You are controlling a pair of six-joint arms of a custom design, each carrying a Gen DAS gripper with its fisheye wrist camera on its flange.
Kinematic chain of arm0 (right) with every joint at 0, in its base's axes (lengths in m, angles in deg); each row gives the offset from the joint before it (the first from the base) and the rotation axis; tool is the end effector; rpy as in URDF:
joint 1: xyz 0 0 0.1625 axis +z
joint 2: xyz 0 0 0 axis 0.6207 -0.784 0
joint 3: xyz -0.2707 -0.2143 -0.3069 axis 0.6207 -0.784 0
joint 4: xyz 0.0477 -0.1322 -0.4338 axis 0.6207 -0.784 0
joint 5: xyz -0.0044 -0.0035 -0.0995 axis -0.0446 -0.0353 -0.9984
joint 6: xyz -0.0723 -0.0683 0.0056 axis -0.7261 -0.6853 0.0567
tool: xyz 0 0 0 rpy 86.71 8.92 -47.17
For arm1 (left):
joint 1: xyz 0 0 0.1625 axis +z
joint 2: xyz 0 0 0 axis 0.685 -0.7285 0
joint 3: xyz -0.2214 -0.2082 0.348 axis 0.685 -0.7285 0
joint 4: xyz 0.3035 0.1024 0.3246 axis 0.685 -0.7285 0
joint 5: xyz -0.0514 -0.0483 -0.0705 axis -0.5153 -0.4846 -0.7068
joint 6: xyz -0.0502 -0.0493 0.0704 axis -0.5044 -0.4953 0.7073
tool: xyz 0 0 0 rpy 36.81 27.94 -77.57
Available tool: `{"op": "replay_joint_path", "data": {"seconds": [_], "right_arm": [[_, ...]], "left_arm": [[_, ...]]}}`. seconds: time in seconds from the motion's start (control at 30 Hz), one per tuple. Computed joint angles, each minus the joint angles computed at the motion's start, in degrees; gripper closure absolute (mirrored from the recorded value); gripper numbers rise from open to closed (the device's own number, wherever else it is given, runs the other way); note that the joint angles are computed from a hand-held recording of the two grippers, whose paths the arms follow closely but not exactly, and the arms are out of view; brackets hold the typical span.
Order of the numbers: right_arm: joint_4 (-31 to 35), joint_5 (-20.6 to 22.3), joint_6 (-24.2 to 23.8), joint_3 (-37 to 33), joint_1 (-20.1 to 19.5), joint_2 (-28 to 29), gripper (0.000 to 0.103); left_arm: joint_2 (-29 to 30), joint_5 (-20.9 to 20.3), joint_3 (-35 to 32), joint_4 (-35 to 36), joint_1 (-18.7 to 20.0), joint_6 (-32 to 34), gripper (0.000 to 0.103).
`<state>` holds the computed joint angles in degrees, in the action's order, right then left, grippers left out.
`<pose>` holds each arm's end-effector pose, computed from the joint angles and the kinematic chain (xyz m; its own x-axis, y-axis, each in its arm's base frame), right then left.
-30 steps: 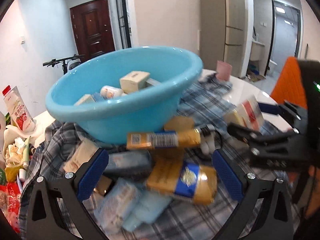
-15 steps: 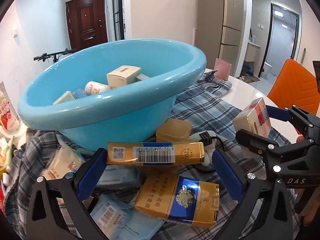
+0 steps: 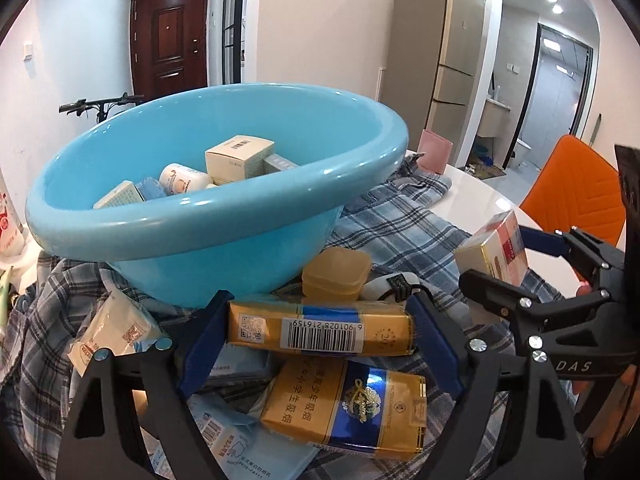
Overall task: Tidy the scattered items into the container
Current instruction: 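Grasp the gold-blue cigarette carton with the left gripper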
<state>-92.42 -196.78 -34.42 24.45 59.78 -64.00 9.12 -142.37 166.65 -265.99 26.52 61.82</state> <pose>0.2192 -0.8513 0.0378 -0.6308 -0.3821 0.6754 -0.7263 0.5972 -0.3404 -0.0946 -0.8140 0.1703 -0.7500 0.1255 -0.6494 0.5519 0.6599 -0.5099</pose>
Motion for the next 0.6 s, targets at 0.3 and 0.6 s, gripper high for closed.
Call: {"op": "replay_joint_path", "data": {"seconds": [0.3, 0.6], "right_arm": [[-0.69, -0.23, 0.30, -0.05, -0.10, -0.08, 0.012], [-1.68, -0.43, 0.46, -0.14, -0.06, -0.02, 0.012]], "left_arm": [[-0.66, 0.78, 1.86, -2.46, -1.02, 2.75, 0.018], [-3.18, 1.24, 6.78, -7.38, -2.97, 4.02, 0.018]]}}
